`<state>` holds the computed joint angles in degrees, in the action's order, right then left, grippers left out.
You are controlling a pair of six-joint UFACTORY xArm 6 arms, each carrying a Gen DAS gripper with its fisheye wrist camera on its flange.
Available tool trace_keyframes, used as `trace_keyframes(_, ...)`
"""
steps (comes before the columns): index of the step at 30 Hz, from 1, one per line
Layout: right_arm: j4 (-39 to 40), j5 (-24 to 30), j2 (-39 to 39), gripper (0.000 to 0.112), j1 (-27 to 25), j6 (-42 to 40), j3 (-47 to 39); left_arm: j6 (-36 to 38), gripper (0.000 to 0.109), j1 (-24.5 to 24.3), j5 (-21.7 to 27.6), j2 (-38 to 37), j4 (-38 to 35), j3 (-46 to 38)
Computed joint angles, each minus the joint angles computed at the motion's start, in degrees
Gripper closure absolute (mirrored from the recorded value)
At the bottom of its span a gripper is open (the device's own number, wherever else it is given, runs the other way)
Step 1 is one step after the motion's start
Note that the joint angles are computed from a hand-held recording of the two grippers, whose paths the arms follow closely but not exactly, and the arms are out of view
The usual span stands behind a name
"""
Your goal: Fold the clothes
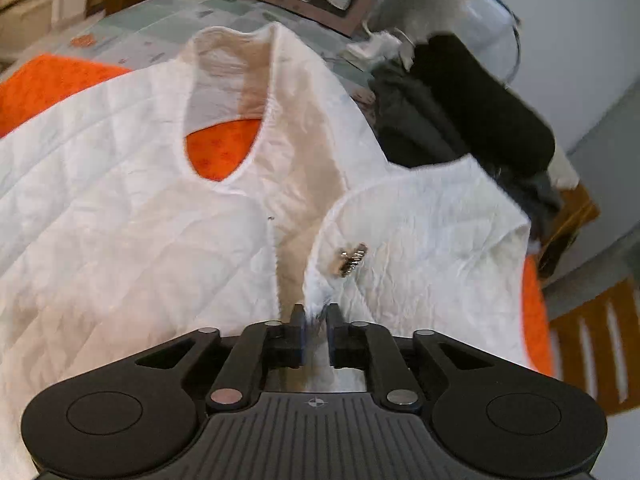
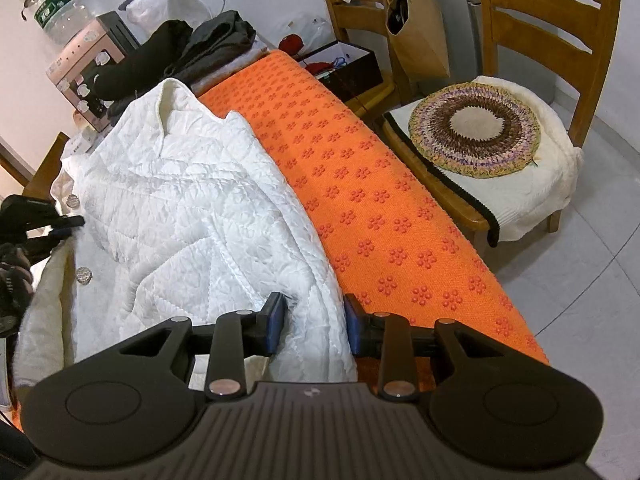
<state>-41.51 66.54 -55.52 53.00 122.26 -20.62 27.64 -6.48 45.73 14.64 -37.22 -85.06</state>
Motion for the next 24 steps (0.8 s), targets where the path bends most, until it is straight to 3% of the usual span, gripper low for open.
trace_keyframes(4,0.7,2.7,1.5,0.070,1.2,-2.1,-2.0,5.5,0.089,-0.1,-0.3,-1.8,-2.6,-0.3)
trace_keyframes(10,-0.5,11.0,2.7,0.063,8.7,-0.2,-5.6,13.9,0.063,1.9,7.6,-1.7,-8.8,-7.0)
trace_keyframes(14,0.0,13.5,1.9,0.063,12.8,2.8,-5.8,16.7,0.059,0.5,11.2,-0.2,-10.7,-11.4)
trace_keyframes(16,0.1,14.9,1.4,0.063,15.0,5.0,-5.7,18.7,0.055,-0.4,15.0,0.9,-12.0,-13.1)
trace_keyframes(20,-0.1,16.8,0.5,0.063,18.5,9.2,-5.1,21.4,0.050,-1.5,27.2,4.8,-14.0,-17.3)
trace_keyframes(24,-0.4,17.8,1.0,0.063,20.6,11.4,-5.5,24.1,0.050,-5.3,30.8,6.3,-9.1,-16.9)
